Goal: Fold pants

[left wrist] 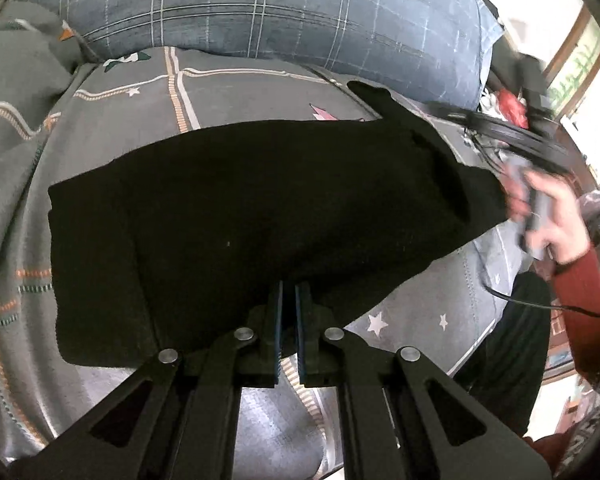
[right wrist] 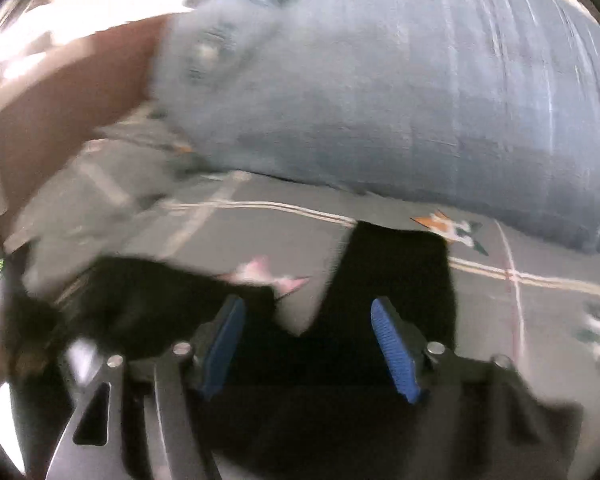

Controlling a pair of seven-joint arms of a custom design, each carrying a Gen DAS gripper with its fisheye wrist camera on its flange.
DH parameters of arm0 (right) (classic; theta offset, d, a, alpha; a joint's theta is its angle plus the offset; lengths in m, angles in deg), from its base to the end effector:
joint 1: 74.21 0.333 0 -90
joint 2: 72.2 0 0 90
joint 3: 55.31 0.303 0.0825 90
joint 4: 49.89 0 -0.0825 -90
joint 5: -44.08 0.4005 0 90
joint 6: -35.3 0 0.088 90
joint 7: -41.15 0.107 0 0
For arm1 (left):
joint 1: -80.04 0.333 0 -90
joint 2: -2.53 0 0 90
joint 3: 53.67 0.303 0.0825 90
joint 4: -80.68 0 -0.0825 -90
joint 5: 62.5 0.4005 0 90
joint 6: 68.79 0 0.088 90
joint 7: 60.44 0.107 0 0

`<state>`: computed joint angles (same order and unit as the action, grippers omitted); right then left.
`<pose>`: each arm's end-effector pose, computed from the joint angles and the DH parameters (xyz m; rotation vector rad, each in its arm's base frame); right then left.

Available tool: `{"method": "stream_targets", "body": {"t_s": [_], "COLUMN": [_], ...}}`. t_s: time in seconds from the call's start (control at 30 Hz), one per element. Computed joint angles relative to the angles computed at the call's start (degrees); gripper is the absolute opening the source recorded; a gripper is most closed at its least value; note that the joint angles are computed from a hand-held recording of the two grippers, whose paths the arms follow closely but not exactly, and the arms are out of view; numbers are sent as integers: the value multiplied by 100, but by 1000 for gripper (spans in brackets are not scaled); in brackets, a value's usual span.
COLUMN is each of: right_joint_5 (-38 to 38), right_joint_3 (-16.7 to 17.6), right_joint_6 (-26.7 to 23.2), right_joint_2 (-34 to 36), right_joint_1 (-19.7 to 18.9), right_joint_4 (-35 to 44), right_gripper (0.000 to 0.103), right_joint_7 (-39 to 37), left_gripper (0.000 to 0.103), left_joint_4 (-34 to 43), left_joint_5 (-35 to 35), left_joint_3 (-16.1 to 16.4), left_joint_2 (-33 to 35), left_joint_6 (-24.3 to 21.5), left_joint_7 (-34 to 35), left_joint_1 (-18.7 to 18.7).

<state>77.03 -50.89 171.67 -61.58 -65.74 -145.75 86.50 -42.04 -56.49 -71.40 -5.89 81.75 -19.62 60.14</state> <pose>0.6570 0.1522 0.5342 -2.2045 1.0494 -0.2465 0.4473 -0.3561 0.5166 -2.1362 1.9026 -0.9170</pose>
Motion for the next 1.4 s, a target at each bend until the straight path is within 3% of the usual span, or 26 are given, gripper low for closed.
{"method": "stream_targets", "body": {"t_s": [0.13, 0.2, 0.23, 0.27, 0.4, 0.5, 0.63, 0.7, 0.77, 0.97, 1.2, 1.33, 1.4], "right_joint_5": [-1168, -1983, -1964, -1751, 82, 1188, 812, 862, 967, 1735, 1018, 288, 384], "right_joint_3": [-83, -245, -182, -58, 184, -208, -783, -980, -989, -1076, -1052, -950, -996], "right_joint_6": [36, 283, 387, 172, 301, 18, -92, -601, -562, -449, -439, 79, 196], "right_joint_2": [887, 1164, 1129, 1118, 72, -798, -1178, -967, -1036, -1413, -1173, -1655, -1994], "right_joint_1": [376, 617, 534, 362, -494, -850, -986, -1111, -1157, -1134, -1107, -1002, -860], "right_joint_4": [812, 1009, 948, 1028, 144, -612, -1269, -1324, -1635, -1867, -1846, -2206, -2450], "right_gripper": [54, 27, 18, 4, 4, 4, 4, 4, 3, 3, 5, 17, 20], "right_joint_7": [1092, 1714, 1707, 1677, 858, 223, 751, 1168, 1242, 779, 1200, 1375, 898], "left_gripper": [4, 4, 4, 4, 4, 4, 4, 4, 4, 4, 5, 5, 5], "left_joint_4": [-116, -79, -80, -71, -114, -179, -135, -28, 146, 201, -162, -160, -236], "left_joint_5": [-84, -6, 49, 72, 121, 33, -37, 79, 361, 532, 436, 470, 369], "left_joint_3": [0, -17, -35, -35, -37, -17, -13, -58, -123, -112, -97, -149, -145], "left_joint_2": [-33, -9, -18, -14, -31, -51, -28, 36, 109, 37, -99, -221, -370], "left_joint_6": [193, 143, 124, 108, 160, 262, 215, 101, -155, -318, 119, -31, -158], "left_joint_7": [-145, -169, -212, -201, -239, -272, -287, -390, -614, -693, -987, -1024, -942], "left_joint_1": [6, 17, 19, 16, 8, -2, -3, 8, 30, -27, -23, -35, -85]}}
